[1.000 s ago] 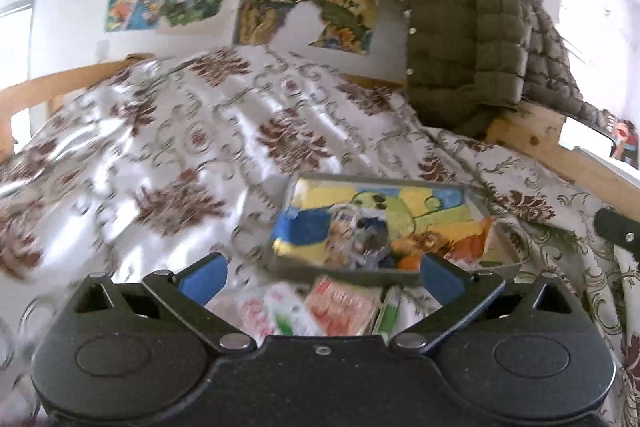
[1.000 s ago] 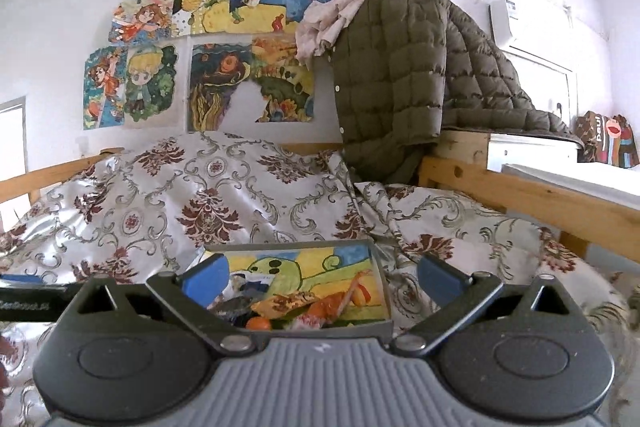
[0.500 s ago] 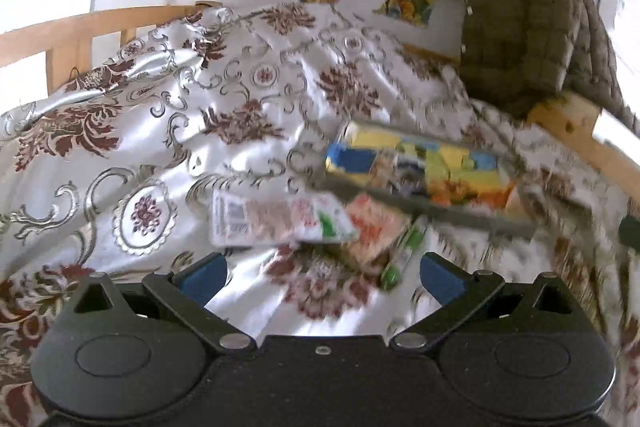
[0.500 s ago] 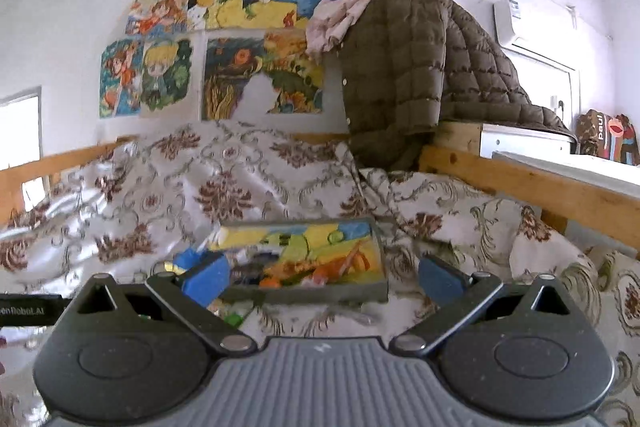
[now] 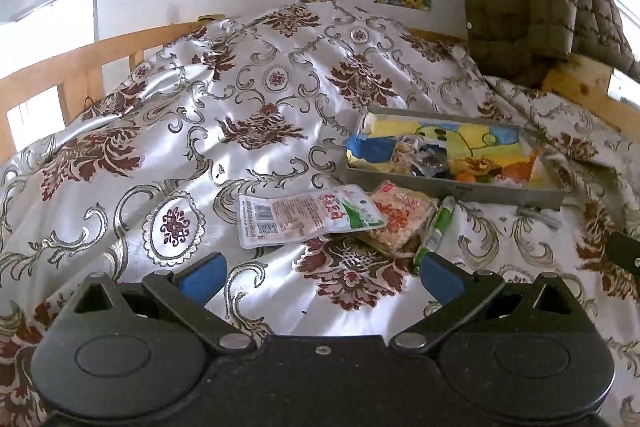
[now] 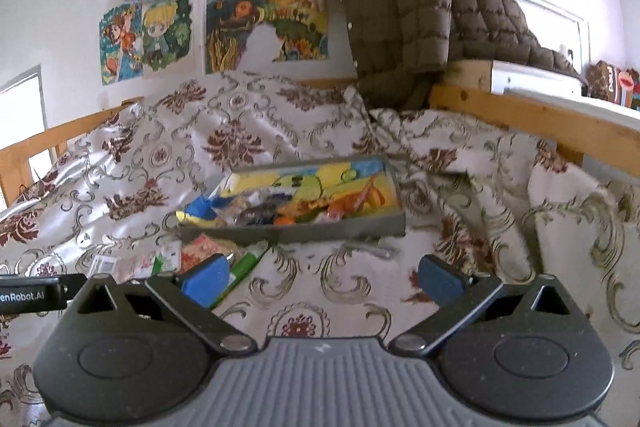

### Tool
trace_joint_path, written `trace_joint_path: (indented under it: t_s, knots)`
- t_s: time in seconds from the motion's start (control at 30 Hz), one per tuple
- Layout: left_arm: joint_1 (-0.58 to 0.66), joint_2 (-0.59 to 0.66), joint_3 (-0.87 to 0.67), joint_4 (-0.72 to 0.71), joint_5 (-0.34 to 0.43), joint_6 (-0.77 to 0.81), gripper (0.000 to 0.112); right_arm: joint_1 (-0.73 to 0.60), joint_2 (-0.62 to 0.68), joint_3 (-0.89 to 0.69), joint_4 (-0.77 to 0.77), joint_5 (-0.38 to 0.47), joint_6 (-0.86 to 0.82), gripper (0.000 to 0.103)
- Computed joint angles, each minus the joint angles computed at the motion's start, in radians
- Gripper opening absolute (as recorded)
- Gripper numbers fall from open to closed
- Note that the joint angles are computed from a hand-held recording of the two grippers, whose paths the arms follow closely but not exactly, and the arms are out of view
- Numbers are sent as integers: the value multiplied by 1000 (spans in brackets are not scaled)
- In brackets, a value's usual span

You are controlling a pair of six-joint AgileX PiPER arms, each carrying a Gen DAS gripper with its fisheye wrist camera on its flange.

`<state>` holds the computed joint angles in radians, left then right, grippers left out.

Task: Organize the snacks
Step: 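Lift both tools away from the tray back over the remaining snacks, then close the right tool on the green stick while the left tool grasps the tofu packet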

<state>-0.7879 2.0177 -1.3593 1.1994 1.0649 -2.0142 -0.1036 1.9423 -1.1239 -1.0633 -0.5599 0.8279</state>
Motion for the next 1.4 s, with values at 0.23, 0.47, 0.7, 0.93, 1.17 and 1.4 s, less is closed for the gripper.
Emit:
trace_joint_path:
  t_s: [0.23, 0.47, 0.7, 0.93, 1.17, 1.4]
  knots:
    - [10, 34, -55, -53, 8, 89, 102, 5, 37, -56, -139, 19, 139, 103]
    - [10, 35, -56, -76, 35, 119, 102, 7, 74, -110, -285, 52, 295, 103]
    - [17, 21, -36, -98, 62, 131, 102, 24, 65, -96, -284, 71, 289, 103]
    - [28, 10, 17, -92, 17, 109, 102, 38, 46, -80, -313, 77, 302, 103]
    - [46, 9, 69, -67, -51, 99, 102, 44, 73, -116, -445, 44, 437, 103]
    - [98, -4, 152, 106, -152, 163, 102, 77, 97, -125, -456, 35, 406, 103]
